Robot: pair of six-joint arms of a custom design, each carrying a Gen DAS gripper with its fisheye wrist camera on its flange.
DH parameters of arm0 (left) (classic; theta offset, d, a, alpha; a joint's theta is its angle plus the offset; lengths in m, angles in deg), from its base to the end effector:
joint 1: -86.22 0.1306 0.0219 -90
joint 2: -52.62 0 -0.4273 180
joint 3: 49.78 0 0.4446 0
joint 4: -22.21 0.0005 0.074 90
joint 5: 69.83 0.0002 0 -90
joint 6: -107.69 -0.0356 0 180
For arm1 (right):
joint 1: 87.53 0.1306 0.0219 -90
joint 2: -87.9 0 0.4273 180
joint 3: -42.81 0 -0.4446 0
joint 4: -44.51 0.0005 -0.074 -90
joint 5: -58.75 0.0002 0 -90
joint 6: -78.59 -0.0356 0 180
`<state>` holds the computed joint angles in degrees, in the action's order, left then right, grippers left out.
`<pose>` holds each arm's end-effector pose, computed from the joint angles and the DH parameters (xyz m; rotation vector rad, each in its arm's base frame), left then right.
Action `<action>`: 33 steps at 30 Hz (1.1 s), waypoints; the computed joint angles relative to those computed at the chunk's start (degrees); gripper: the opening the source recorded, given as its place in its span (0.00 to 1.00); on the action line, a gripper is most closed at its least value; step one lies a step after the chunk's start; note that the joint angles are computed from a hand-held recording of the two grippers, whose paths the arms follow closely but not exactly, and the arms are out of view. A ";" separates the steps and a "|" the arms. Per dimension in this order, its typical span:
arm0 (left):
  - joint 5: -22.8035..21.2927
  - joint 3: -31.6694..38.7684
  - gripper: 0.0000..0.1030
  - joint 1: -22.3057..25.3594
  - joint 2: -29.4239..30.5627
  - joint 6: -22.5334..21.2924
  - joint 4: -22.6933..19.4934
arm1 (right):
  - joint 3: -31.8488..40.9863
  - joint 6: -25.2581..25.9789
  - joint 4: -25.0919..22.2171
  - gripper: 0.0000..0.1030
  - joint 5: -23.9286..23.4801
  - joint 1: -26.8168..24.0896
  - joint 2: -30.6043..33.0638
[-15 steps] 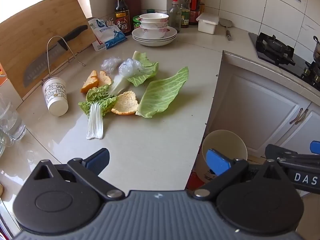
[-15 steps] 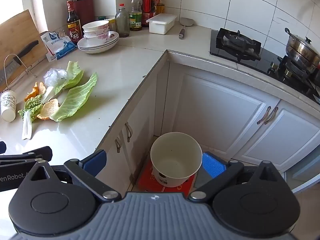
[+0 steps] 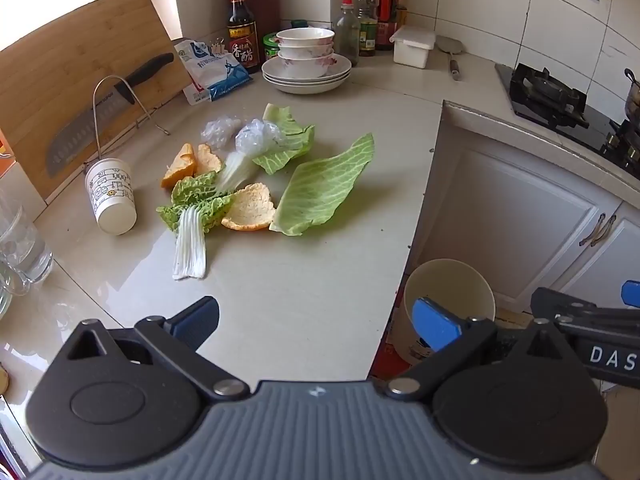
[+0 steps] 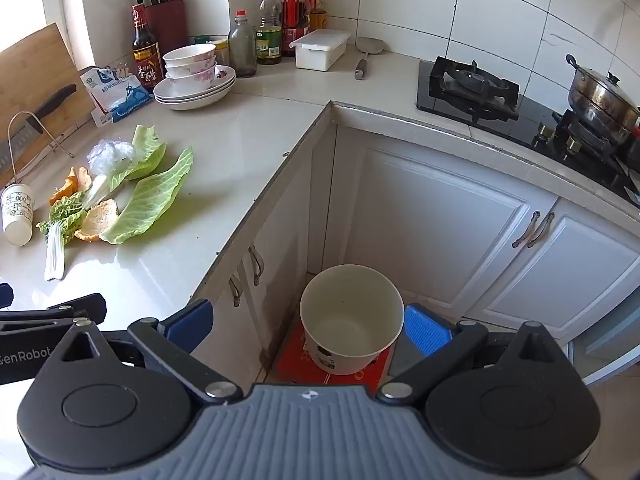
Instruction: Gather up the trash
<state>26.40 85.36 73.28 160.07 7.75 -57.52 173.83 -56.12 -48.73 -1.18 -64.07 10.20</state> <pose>0.5944 -0.1410 0.6585 0.5369 2.4193 -0.1571 0.5098 0.2012 0.6670 0.6048 2.4078 -0.2373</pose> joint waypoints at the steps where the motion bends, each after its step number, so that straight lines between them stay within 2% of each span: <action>1: -0.03 -0.01 0.99 0.00 0.01 0.00 0.00 | -0.16 0.04 0.19 1.00 0.03 0.02 -0.06; 33: 0.57 0.40 0.99 0.39 0.13 0.15 -0.15 | 0.69 1.01 0.35 1.00 0.24 0.17 0.17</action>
